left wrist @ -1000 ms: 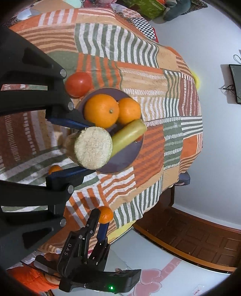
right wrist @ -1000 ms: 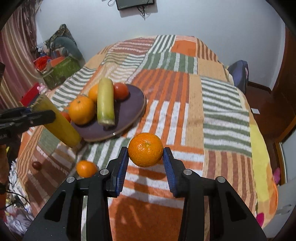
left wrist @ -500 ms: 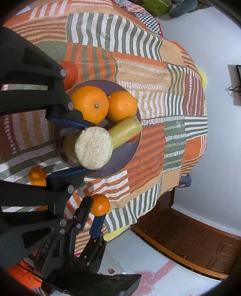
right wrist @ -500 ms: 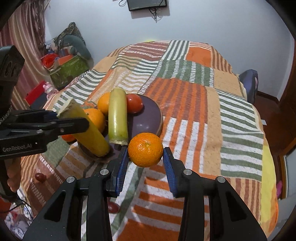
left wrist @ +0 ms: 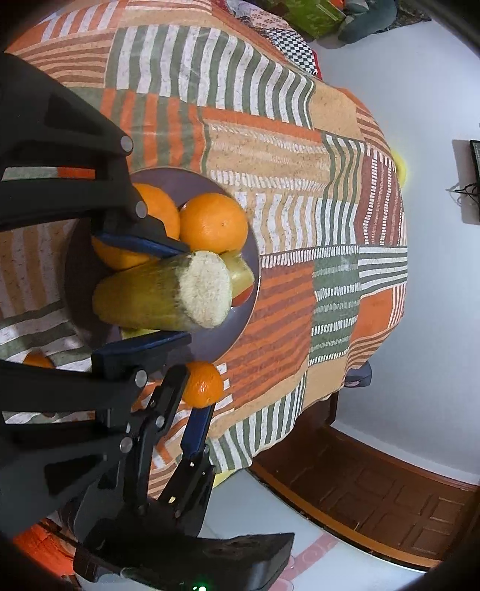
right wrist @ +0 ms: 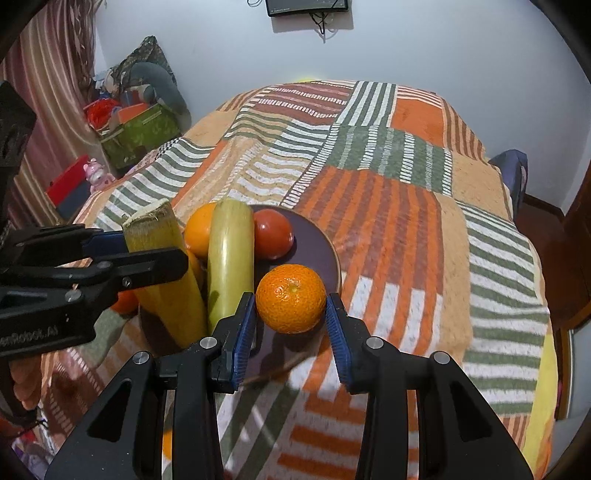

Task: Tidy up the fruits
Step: 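Set the yellow gourd on the plate with the left tool while the right tool places the mandarin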

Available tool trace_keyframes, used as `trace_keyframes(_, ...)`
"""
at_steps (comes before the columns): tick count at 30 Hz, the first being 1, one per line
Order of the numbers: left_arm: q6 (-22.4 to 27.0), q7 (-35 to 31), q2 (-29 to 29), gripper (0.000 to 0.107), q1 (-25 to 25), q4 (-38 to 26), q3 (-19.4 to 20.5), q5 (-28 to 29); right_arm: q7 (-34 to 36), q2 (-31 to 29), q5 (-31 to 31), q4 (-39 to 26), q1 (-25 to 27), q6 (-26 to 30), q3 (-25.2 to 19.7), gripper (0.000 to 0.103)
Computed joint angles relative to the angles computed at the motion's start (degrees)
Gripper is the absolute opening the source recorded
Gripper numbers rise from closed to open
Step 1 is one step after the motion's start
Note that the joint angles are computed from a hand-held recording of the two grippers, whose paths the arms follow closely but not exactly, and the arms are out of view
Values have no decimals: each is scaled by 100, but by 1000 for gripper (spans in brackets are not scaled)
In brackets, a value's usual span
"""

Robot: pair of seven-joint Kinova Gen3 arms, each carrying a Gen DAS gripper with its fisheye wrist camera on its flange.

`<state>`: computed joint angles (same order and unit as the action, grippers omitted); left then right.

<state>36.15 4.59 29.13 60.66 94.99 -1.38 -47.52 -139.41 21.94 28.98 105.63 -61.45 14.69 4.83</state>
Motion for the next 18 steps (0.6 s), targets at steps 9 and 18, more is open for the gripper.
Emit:
trace_keyframes(9,255,-162,207,52,-53,-200,-24,3,766,403,-532,-525,601,291,-535,35)
trace_keyframes(18,268,-90,239,68,-48,-142,-99,-27,1332,652,-922,-864,819,539,-712,35)
